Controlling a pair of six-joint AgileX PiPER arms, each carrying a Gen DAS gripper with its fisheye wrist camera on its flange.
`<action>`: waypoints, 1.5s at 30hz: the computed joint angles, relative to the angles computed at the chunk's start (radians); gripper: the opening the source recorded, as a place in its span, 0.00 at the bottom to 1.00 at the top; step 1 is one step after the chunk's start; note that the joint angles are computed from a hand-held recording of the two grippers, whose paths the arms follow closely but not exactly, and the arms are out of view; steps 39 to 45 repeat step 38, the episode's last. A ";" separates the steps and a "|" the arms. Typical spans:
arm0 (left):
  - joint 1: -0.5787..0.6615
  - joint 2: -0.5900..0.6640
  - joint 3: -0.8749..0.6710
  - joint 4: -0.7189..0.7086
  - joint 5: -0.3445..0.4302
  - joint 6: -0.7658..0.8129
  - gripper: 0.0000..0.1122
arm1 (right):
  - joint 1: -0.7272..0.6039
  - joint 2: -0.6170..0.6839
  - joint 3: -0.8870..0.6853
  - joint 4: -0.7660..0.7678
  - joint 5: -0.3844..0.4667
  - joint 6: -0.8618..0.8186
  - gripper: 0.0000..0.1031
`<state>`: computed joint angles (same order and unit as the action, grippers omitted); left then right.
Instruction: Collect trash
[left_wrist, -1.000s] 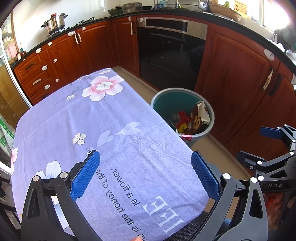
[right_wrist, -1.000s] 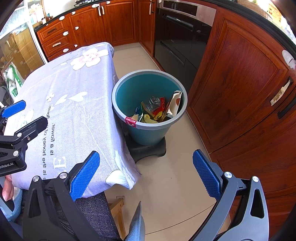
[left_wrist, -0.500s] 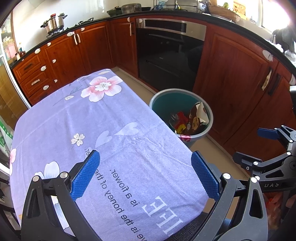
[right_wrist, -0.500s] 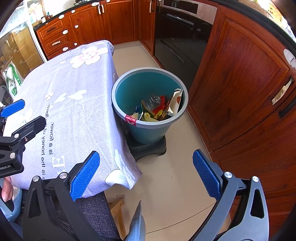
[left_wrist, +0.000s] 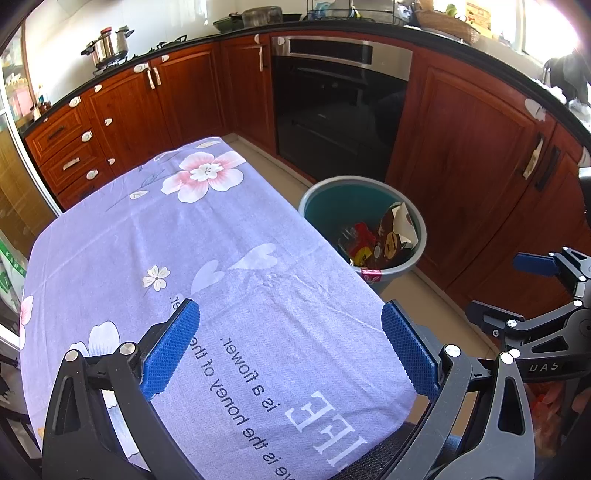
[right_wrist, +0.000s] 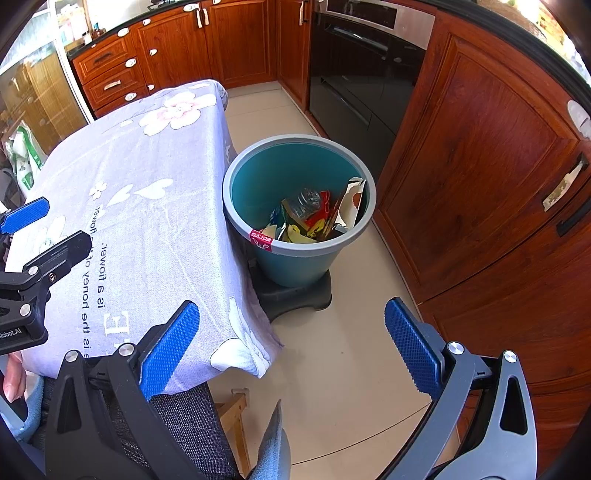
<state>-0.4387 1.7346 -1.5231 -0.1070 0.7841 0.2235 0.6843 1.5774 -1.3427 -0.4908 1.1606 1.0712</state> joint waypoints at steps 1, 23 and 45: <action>-0.001 0.000 0.000 0.002 -0.001 -0.001 0.88 | 0.001 0.001 -0.001 0.000 0.001 0.000 0.94; 0.001 0.004 0.000 0.006 -0.004 0.000 0.88 | -0.012 0.024 -0.040 0.008 0.016 -0.045 0.94; 0.013 0.004 0.015 0.006 -0.010 0.017 0.88 | -0.016 0.038 -0.062 0.007 0.035 -0.063 0.94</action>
